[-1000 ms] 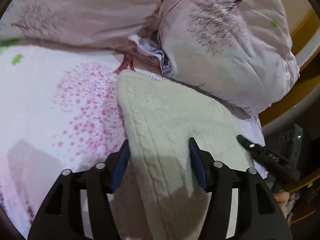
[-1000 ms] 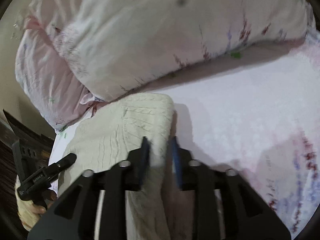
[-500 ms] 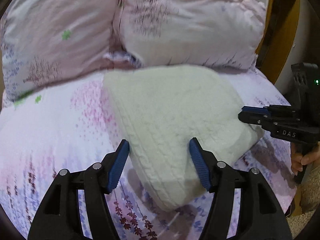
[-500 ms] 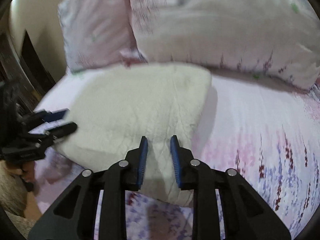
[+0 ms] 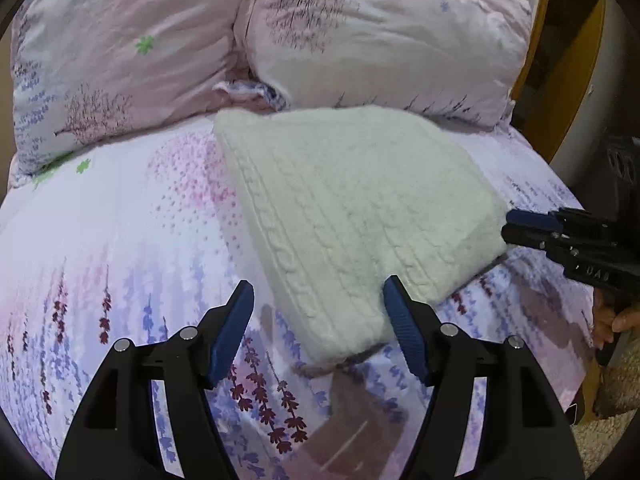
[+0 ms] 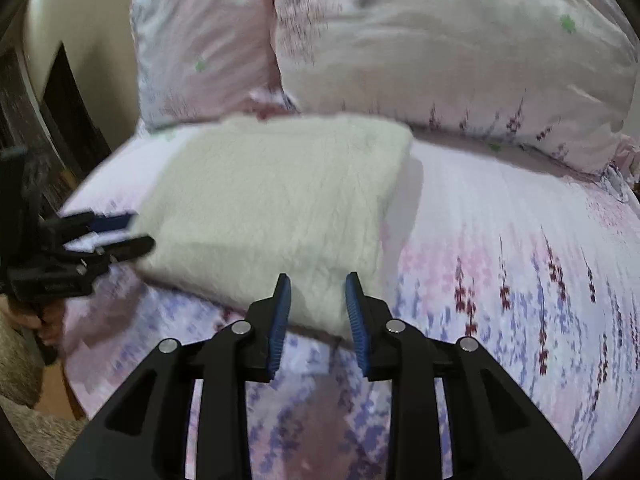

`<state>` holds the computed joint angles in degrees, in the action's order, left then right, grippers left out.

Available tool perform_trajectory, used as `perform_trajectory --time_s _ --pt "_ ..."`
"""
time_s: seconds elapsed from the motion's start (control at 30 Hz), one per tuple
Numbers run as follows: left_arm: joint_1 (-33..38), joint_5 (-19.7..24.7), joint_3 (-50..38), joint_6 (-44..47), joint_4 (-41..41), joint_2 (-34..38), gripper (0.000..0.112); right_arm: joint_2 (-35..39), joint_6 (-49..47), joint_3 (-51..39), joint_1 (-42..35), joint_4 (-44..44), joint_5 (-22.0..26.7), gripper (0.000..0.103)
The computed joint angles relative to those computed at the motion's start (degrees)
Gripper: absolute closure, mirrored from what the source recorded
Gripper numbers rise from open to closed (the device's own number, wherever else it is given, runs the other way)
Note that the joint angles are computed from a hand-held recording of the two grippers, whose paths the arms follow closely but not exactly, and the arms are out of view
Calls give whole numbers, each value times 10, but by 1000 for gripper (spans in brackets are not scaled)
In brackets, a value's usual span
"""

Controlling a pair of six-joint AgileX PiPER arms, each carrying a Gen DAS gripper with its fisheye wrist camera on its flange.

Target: Fold small clothes

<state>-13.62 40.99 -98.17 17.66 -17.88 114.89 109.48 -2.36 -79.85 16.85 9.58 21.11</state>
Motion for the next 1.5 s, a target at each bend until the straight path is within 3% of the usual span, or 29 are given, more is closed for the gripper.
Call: perform_trajectory --time_s 0.07,0.13,0.23,0.3,0.37,0.5,0.57,0.77,0.8,0.93,1.07,1.5 --pt "-1 12 -18 -10 4 15 42 22 53 -22 5 -50 19 80" --pt "-9 5 -24 -32 32 21 36 30 56 -30 2 -43 20 80" --pt "-11 -6 -12 -36 40 12 35 22 40 -19 -3 -18 13 77" --pt "-6 -25 20 -25 25 -12 35 0 28 13 -4 -1 -11 66" --pt "-6 -40 52 -28 30 -38 28 -30 34 54 -2 2 -41 41" --pt "-11 -64 119 -68 65 -87 18 -77 112 117 13 -77 -85 25" --pt "-12 -56 137 -87 72 -100 16 -93 201 137 25 -167 -91 17" --pt "-19 -10 151 -151 105 -114 12 -110 376 162 63 -337 -62 2" --pt "-23 -6 154 -168 118 -118 11 -106 404 156 72 -355 -35 2" --pt "-37 11 157 -212 155 -125 11 -95 416 155 82 -348 -6 2" --pt "-52 28 160 -244 187 -125 11 -82 351 150 76 -272 6 2" --pt "-66 57 145 -271 213 -111 11 -51 390 118 91 -324 66 2"
